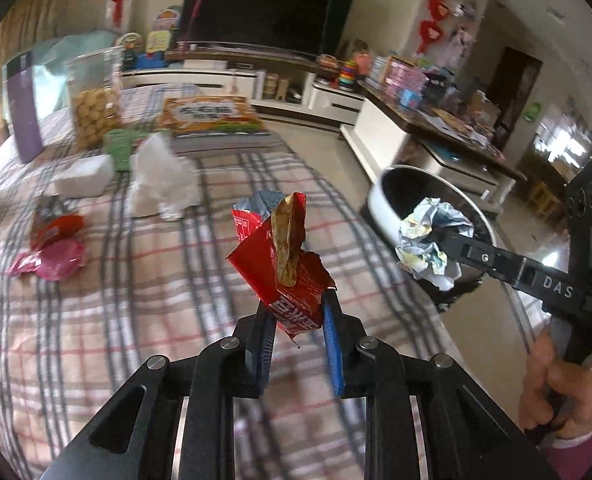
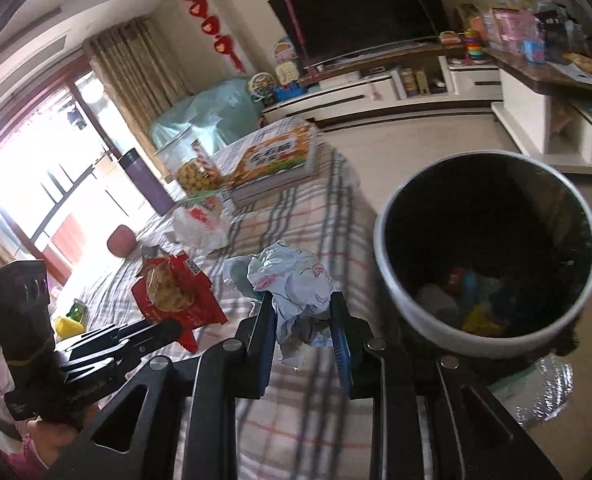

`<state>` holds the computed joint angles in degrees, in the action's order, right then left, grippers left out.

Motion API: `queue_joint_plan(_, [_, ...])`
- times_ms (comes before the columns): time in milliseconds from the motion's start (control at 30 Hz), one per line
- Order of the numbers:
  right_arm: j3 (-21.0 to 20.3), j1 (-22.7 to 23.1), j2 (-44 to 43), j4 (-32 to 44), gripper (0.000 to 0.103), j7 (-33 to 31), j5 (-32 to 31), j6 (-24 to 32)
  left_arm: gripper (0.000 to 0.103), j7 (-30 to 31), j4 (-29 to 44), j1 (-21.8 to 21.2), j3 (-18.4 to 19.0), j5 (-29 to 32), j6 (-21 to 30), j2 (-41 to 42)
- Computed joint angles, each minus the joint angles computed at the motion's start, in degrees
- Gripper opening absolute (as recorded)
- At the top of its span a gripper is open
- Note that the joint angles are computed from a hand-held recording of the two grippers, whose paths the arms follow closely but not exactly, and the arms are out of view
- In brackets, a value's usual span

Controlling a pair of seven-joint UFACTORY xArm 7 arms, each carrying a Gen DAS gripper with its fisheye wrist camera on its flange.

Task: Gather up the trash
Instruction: 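Carry the red chip bag and tissue over the bin and open both tools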

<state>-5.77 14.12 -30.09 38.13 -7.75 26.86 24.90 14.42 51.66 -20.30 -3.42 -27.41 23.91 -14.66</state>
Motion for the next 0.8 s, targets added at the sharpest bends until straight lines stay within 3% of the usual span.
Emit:
queue_joint_plan(500, [-2.69, -6.82, -3.14, -0.83, 0.026, 1.69, -4.52, 2.21, 0.021, 3.00, 8.82, -1.43, -3.19, -1.31, 1.32, 8.01])
queue_joint_plan(800, [-3.86, -10.47, -0.68, 2.03, 0.026, 1.56, -6.14, 4.37, 0.021, 2.49, 18.53, -0.45, -6.06, -1.32, 3.75, 16.59])
